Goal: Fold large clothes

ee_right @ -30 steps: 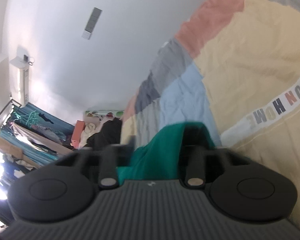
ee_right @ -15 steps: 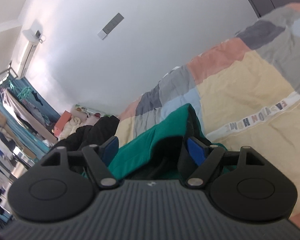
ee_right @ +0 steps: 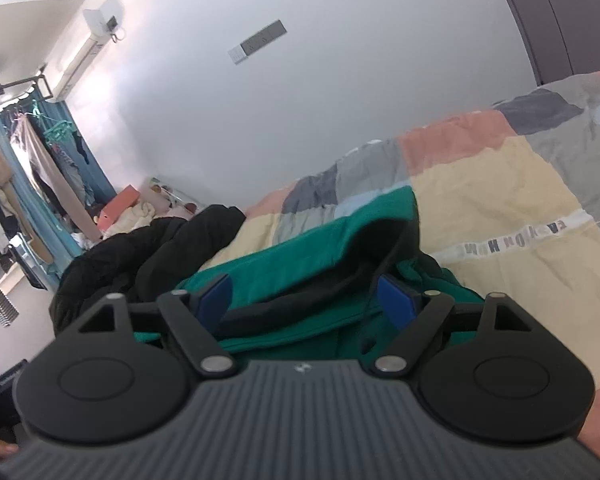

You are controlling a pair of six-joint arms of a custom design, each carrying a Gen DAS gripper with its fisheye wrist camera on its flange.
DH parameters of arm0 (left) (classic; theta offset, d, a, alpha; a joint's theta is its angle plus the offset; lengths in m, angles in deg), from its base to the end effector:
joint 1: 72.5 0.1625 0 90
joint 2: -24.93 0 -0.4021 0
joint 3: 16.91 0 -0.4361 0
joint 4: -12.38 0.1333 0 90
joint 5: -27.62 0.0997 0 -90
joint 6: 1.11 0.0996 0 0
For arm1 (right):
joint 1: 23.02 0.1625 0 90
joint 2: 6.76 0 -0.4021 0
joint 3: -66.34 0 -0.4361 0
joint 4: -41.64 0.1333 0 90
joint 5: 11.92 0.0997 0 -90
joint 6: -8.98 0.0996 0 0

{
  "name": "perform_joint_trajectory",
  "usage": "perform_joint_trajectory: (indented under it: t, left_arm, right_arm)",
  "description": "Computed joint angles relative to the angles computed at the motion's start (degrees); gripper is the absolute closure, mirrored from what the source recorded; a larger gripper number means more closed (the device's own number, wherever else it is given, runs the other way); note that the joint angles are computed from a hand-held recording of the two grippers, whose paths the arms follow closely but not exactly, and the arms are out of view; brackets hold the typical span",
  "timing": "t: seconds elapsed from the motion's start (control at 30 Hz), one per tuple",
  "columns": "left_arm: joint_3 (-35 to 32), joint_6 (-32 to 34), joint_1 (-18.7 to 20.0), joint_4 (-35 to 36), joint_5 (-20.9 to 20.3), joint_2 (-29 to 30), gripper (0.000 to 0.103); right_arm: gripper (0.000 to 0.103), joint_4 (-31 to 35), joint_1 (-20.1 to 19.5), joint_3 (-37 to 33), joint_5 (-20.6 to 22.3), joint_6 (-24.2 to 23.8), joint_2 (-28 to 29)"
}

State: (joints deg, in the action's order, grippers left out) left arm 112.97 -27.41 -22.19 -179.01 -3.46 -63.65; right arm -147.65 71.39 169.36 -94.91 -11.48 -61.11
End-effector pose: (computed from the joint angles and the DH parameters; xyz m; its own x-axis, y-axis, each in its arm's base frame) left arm -0.1076 -0.4719 0.3374 -0.9223 -0.3866 0.0012 -0.1006 0.2370 -0.9663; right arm 0.1959 -0.6489 0.1761 -0.9033 -0.3807 0.1976 -0.3891 0.5331 -0.7513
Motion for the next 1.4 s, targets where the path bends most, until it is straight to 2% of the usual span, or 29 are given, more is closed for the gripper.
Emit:
perform_joint_trajectory:
  t: [0.17,0.2,0.3,0.4,0.5,0.6,0.7,0.77,0.8,0.83,0.87,0.93,1.0,1.13,1.27,1.4]
  left_arm:
    - [0.2,-5.3,3.2,-1.4,-9.0,0.1,0.02]
    - [0.1,-6.1,3.6,-1.0,-9.7,0.3,0.02]
    - [-0.7,-8.7,4.9,0.7,-10.7,1.1,0.021]
    - [-1.4,-9.9,6.2,0.5,-11.2,2.1,0.022]
    - [-2.4,-9.8,7.2,-0.3,-11.5,3.1,0.028]
    - [-3.5,-10.1,8.4,0.3,-12.5,3.8,0.032]
    - [-4.6,-8.6,9.4,-1.8,-13.1,5.2,0.045]
    - [-5.4,-7.4,10.2,-2.5,-14.4,5.8,0.072]
    - [-5.9,-6.9,10.5,-3.0,-14.5,6.3,0.08]
    - [-6.4,-6.0,10.7,-3.4,-14.5,6.7,0.094]
    - [-6.9,-4.7,10.9,-4.3,-14.2,7.1,0.097]
    - [-7.3,-2.3,10.7,-8.6,-14.3,7.6,0.098]
    - [-7.9,1.2,10.2,-13.3,-15.1,7.6,0.098]
    - [-12.0,6.2,10.0,-16.1,-16.7,8.4,0.098]
    - [-20.4,12.1,11.5,-16.2,-17.7,12.9,0.098]
    - [-29.5,13.3,15.1,-10.1,-19.1,18.3,0.098]
  right_arm:
    - [0.021,5.4,-1.3,-0.7,4.5,3.4,-0.4]
    - [0.021,6.8,-1.6,-1.1,4.8,4.6,-0.3]
    - [0.021,8.7,-1.8,-1.9,3.6,8.1,0.1]
    - [0.02,9.2,-1.9,-2.9,-0.2,10.8,1.1]
    - [0.02,11.8,-3.0,-4.7,1.1,13.4,2.2]
    - [0.027,12.7,-3.4,-6.5,2.2,14.3,3.8]
    - [0.045,13.3,-2.9,-8.7,2.3,13.0,5.5]
    - [0.066,13.5,-2.4,-9.9,1.6,12.5,6.5]
    - [0.071,13.5,-2.3,-10.4,1.1,12.0,6.9]
    - [0.08,13.2,-2.1,-10.8,0.1,11.5,7.2]
    - [0.086,12.8,-1.9,-10.9,-0.4,10.9,7.2]
    - [0.091,12.6,-1.8,-10.8,0.2,10.7,6.5]
    - [0.092,12.3,-1.9,-10.5,3.2,11.4,5.1]
    - [0.093,10.8,-0.6,-13.0,6.9,9.6,4.5]
    - [0.094,10.7,1.9,-21.2,6.0,6.8,9.0]
    - [0.094,15.4,3.6,-34.1,-0.3,6.2,17.3]
